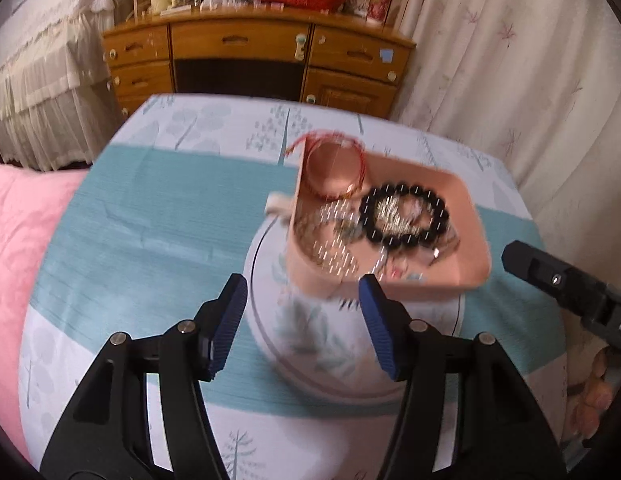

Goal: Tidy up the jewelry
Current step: 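Carry the ring with the left tool while the right carries the bead bracelet into the tray, then grasp the pearl-button earring on the cloth with the right tool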

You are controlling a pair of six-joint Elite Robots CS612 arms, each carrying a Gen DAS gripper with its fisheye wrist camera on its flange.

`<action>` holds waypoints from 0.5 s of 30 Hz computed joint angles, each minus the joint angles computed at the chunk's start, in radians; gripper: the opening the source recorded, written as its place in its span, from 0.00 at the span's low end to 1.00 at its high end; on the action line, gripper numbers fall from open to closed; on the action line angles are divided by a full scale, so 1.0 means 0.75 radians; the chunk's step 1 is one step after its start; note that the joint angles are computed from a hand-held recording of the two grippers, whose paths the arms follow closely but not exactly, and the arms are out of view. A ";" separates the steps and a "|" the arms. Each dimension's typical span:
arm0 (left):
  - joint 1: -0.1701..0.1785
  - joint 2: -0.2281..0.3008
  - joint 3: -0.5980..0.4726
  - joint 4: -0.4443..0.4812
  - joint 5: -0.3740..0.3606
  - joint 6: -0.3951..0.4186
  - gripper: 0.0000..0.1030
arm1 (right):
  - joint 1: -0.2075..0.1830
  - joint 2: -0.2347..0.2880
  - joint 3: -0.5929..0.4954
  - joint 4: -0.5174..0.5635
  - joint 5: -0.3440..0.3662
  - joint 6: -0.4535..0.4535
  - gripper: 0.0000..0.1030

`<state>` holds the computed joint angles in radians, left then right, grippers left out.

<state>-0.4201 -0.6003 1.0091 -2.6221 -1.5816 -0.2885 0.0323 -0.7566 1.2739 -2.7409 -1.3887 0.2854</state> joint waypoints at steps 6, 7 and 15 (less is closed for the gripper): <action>0.027 -0.040 0.084 0.087 -0.048 -0.002 0.54 | 0.062 0.007 0.024 0.115 -0.187 -0.040 0.51; 0.034 -0.044 0.094 0.102 -0.063 -0.001 0.54 | 0.078 0.011 0.025 0.120 -0.236 -0.052 0.51; 0.089 -0.067 0.123 0.229 -0.179 0.053 0.54 | 0.162 0.069 -0.002 0.117 -0.402 -0.034 0.51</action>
<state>-0.3532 -0.6502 1.1016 -2.4500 -1.7161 -0.2489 0.1539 -0.7051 1.2721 -2.6528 -1.6901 0.2597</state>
